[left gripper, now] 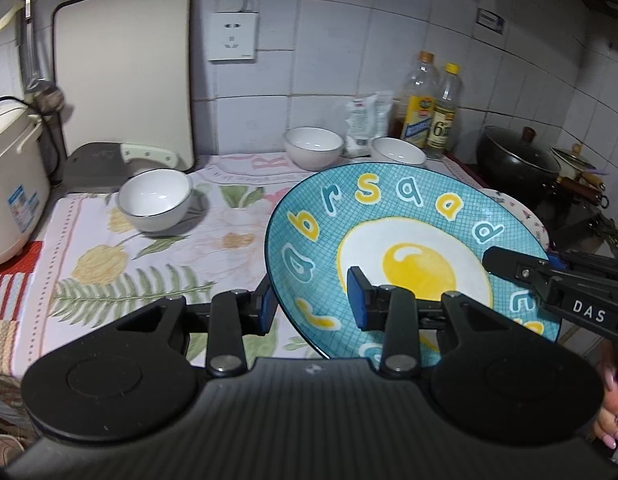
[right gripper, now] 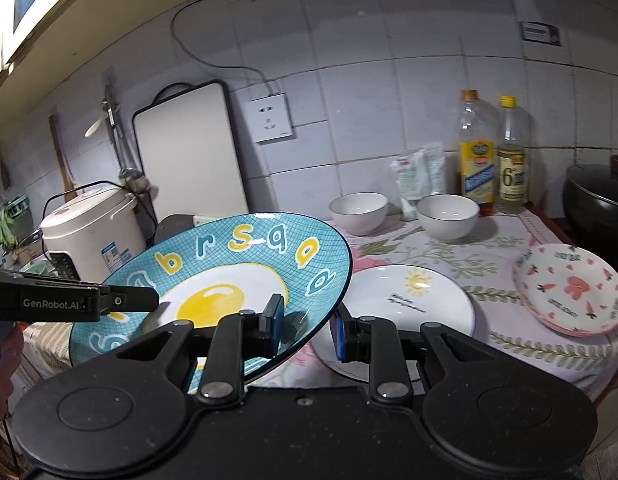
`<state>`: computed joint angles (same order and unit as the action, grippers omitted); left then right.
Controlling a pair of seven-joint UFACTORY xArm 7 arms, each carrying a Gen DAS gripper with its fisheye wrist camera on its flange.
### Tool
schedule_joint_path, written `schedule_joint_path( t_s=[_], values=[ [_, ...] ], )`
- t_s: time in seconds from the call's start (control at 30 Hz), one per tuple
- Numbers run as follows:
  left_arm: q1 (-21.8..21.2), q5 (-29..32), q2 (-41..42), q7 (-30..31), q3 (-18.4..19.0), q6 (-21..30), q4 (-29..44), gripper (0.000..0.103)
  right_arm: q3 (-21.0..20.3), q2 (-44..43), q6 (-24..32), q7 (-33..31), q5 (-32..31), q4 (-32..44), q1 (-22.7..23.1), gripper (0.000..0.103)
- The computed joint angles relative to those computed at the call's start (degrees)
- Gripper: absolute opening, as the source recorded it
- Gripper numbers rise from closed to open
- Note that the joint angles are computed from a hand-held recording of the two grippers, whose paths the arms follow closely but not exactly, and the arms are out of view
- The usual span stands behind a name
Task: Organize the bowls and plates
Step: 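Lift the blue egg plate with both grippers over the white sun plate, then lower the blue egg plate onto the white sun plate and open both grippers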
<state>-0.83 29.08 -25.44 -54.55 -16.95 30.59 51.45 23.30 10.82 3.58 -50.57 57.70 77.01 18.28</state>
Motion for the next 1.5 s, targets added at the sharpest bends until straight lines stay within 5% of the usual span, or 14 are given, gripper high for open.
schedule_joint_path(
  t_s=[0.3,0.53,0.93,1.07,1.5],
  values=[
    [-1.1,5.0,10.7,-4.4,-0.8,-3.3,6.2,0.035,-0.7,1.5,-0.2,-1.8,1.0,0.2,-3.2,0.03],
    [-4.2,10.6,18.6,-8.0,3.4,-6.9,9.8,0.035,1.0,7.1,0.8,-2.5,-0.1,4.1,-6.1,0.03],
    [-9.5,9.6,30.5,-7.9,12.7,-12.2,15.5,0.035,-2.4,17.9,2.6,12.2,-18.2,12.6,-4.0,0.03],
    [-12.2,19.9,32.1,-17.8,16.4,-14.4,16.2,0.035,-1.5,20.4,4.2,15.0,-21.9,15.4,-5.2,0.03],
    [-13.5,13.5,35.7,-12.0,17.5,-10.7,19.8,0.034,-2.5,24.7,7.2,26.0,-34.3,20.2,-4.7,0.03]
  ],
)
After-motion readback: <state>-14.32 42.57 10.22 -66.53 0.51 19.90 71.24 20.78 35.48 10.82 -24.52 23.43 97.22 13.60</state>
